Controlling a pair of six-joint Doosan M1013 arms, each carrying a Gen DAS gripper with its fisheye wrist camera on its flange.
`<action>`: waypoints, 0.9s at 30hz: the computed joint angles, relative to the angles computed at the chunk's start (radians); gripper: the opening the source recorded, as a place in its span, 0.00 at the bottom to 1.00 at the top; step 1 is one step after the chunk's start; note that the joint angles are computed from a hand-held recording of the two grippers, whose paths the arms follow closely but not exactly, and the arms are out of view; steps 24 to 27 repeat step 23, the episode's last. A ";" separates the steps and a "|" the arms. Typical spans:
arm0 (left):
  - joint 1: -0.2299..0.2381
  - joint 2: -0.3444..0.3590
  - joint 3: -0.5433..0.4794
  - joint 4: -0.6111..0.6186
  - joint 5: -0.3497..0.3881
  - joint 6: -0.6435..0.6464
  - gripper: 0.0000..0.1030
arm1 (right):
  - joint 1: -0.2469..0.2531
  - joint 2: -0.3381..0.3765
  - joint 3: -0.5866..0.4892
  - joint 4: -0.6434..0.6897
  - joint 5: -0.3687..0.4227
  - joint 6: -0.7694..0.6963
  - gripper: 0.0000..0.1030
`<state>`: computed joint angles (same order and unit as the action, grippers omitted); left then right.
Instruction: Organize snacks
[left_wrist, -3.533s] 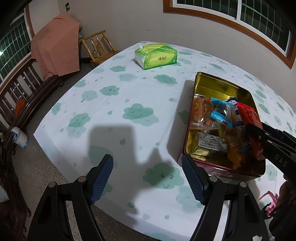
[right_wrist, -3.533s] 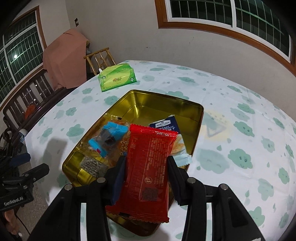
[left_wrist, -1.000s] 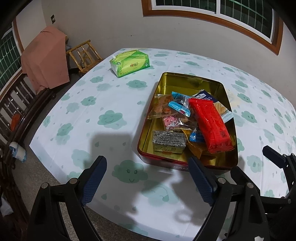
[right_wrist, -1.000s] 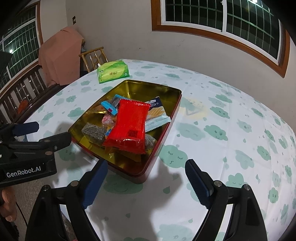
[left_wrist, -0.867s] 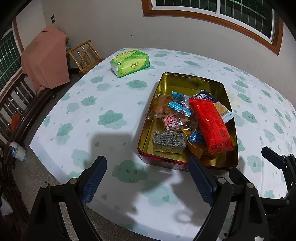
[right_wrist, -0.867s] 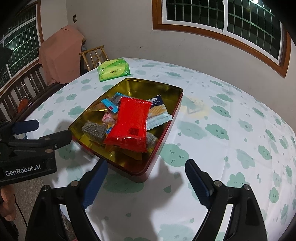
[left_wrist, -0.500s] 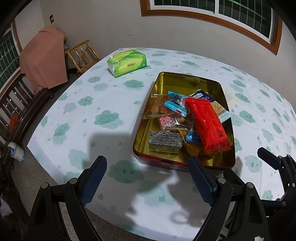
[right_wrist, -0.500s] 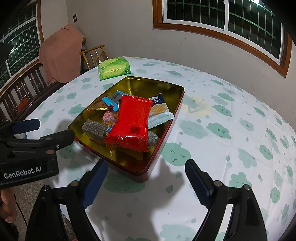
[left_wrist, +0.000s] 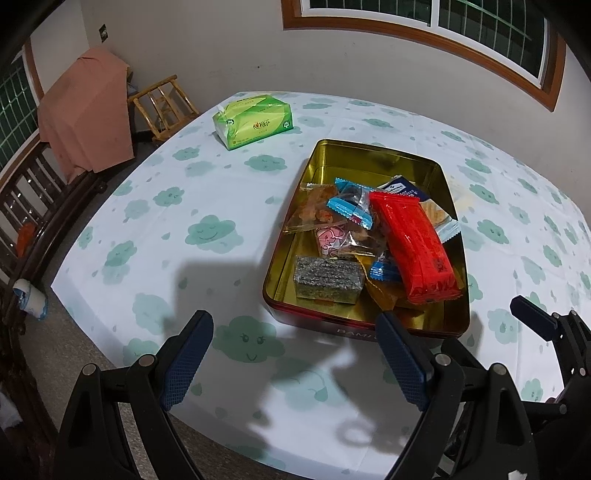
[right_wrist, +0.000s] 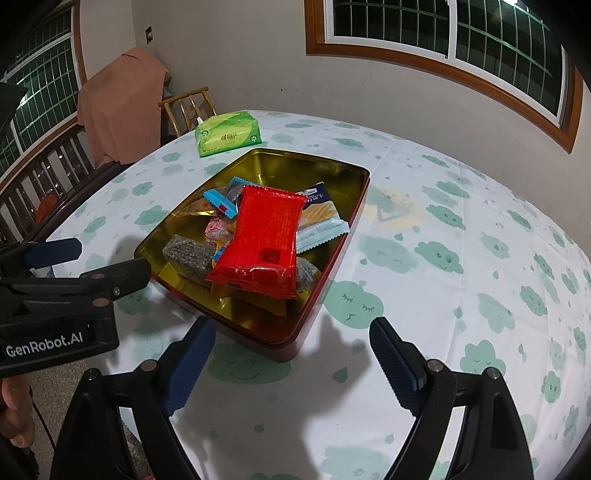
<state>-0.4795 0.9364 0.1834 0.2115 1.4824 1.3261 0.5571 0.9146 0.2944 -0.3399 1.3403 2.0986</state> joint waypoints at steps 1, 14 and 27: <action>0.000 0.001 -0.002 -0.002 0.002 0.001 0.85 | 0.000 0.002 -0.004 -0.001 0.003 -0.001 0.85; 0.002 -0.013 0.026 -0.029 -0.022 0.015 0.85 | -0.002 0.004 -0.003 0.010 0.001 0.002 0.85; 0.003 -0.031 0.060 -0.037 -0.049 0.024 0.86 | -0.002 0.006 -0.007 0.010 0.006 0.000 0.85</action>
